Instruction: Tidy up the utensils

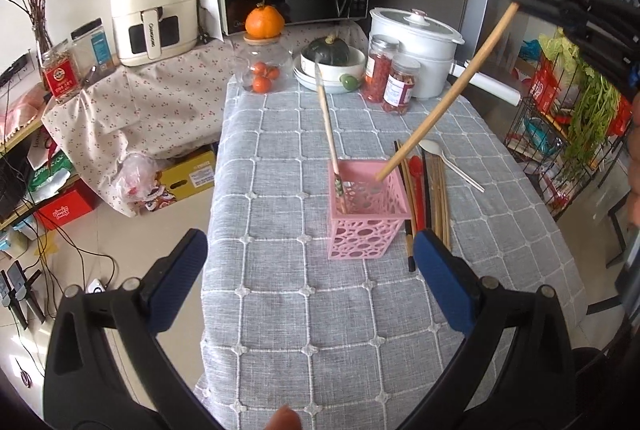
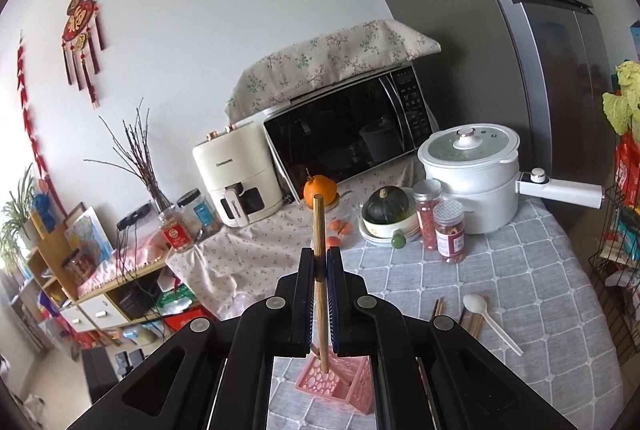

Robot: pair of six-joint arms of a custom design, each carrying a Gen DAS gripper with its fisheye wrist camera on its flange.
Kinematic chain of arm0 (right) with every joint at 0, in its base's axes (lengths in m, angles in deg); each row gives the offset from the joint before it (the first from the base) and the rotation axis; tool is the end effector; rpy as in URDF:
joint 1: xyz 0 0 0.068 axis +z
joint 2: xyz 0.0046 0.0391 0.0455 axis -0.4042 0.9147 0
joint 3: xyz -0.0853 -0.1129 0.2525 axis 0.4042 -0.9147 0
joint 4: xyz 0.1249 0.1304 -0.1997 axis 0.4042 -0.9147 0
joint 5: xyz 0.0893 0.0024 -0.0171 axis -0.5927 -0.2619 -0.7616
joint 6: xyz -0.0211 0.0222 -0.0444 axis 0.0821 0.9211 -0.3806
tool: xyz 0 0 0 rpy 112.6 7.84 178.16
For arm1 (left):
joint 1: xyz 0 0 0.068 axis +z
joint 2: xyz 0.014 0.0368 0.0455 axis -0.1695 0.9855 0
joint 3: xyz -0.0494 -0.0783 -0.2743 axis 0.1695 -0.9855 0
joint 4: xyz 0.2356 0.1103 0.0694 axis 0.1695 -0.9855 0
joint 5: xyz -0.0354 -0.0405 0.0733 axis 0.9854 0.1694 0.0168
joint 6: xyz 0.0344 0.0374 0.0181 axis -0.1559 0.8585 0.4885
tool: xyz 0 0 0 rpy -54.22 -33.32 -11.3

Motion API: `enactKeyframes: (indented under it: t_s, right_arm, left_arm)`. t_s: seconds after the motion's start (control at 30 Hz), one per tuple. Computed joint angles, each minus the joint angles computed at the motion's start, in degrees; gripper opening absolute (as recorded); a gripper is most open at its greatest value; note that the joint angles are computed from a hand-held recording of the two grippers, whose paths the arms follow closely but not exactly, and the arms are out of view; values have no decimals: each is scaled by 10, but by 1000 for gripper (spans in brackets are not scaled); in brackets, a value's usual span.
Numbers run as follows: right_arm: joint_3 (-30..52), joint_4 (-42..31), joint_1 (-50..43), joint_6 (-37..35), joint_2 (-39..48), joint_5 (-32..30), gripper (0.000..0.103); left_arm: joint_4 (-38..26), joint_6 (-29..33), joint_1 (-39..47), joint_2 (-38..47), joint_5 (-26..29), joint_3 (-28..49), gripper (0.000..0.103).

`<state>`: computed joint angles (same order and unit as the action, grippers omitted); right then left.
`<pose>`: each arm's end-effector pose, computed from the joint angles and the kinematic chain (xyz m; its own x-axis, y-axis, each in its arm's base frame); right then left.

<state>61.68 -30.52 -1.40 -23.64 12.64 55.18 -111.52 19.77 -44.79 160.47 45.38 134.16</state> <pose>0.2929 0.1202 0.3413 -0.4605 0.2381 -0.8551 -0.1982 0.9114 0.3606 0.2645 -0.1740 0.2647 -0.6940 0.1198 -0.7099 0.1989 0.9796 -0.0292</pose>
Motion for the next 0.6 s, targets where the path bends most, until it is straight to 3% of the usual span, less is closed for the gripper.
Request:
enactKeyframes:
  t_s: [0.6]
  right_arm:
    - [41, -23, 14, 6, 114, -1, 6]
  left_arm:
    - [31, 8, -1, -39, -25, -23, 102]
